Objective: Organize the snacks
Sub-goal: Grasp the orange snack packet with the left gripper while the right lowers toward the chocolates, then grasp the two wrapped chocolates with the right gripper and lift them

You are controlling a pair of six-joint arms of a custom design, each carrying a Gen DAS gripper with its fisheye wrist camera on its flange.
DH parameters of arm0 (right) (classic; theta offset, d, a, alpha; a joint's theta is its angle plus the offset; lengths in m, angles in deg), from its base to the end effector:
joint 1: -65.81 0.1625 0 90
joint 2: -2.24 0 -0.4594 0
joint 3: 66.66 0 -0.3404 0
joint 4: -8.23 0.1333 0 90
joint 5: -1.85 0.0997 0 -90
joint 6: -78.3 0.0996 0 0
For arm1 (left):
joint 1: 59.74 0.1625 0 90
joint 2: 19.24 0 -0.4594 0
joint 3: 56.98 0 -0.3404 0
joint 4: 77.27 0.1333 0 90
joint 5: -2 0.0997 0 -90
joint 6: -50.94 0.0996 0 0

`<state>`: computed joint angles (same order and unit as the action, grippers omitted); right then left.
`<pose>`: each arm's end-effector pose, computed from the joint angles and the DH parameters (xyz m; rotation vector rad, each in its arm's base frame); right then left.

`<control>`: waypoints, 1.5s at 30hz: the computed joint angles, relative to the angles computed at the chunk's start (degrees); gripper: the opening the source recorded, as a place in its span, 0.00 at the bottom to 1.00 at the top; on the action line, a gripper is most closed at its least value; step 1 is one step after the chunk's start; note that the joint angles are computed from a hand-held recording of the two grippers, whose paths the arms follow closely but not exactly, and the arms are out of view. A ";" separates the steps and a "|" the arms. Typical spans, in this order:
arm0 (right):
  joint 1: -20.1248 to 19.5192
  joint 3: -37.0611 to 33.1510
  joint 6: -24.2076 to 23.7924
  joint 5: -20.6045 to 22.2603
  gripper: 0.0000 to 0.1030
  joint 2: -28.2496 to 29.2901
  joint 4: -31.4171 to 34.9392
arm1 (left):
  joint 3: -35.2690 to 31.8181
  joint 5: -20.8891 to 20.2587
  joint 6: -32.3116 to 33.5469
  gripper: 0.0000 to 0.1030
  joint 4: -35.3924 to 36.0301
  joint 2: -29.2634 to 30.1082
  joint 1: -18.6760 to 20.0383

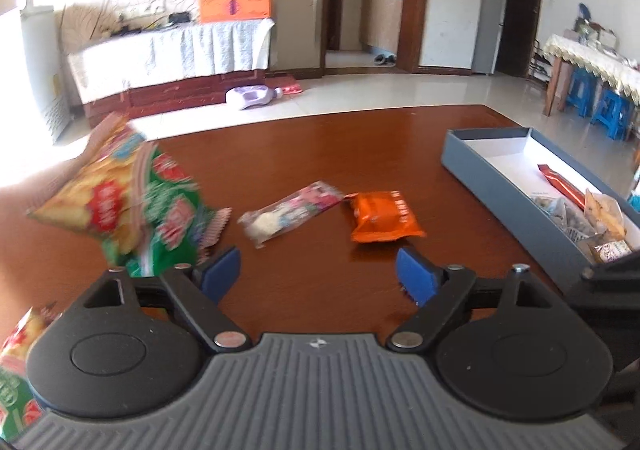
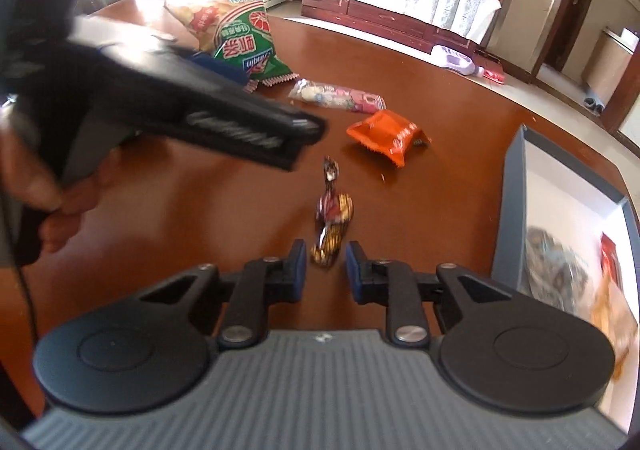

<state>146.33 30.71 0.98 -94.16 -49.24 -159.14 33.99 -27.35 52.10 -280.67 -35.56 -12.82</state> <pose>0.0125 -0.6710 0.2451 1.4487 -2.2246 0.4478 -0.2759 -0.6173 -0.0123 0.3937 2.1252 -1.1382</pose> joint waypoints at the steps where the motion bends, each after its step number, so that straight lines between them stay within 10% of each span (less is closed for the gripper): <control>1: -0.37 0.64 0.49 0.34 0.24 -0.52 -0.35 | -1.51 -0.37 0.96 0.87 0.27 0.77 0.15; 11: -2.22 1.32 2.78 3.65 0.26 -1.31 -0.79 | -17.11 -0.54 5.61 0.86 11.74 7.57 1.89; 14: -2.12 0.86 3.43 3.50 0.30 -1.23 -0.19 | -17.59 -1.89 3.03 0.58 13.40 7.57 2.41; 18: -2.20 0.62 4.27 3.42 0.38 -1.06 -0.63 | -18.45 -1.44 2.88 0.54 11.98 8.32 2.61; 21: -2.08 0.63 4.83 3.14 0.39 -0.74 -1.94 | -17.95 -0.59 2.80 0.09 9.97 8.45 2.52; 32: -1.60 1.98 7.31 3.16 0.53 0.10 -5.33 | -6.73 2.07 -0.19 0.06 3.91 3.24 2.22; 36: -0.70 1.44 7.80 1.66 0.83 1.86 -7.15 | -1.96 3.38 -0.44 0.06 2.25 1.21 1.52; 42: 0.17 -0.66 8.32 2.05 0.76 4.02 -6.61 | 3.50 4.80 -2.99 0.07 3.80 -0.77 0.31; 45: 0.25 -1.72 10.03 2.95 0.43 4.04 -4.59 | 4.78 6.55 -3.18 0.32 3.75 -0.95 -0.18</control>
<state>146.58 28.99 11.01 -91.21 -45.20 -163.73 38.77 -20.80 48.92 -276.92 -36.51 -13.00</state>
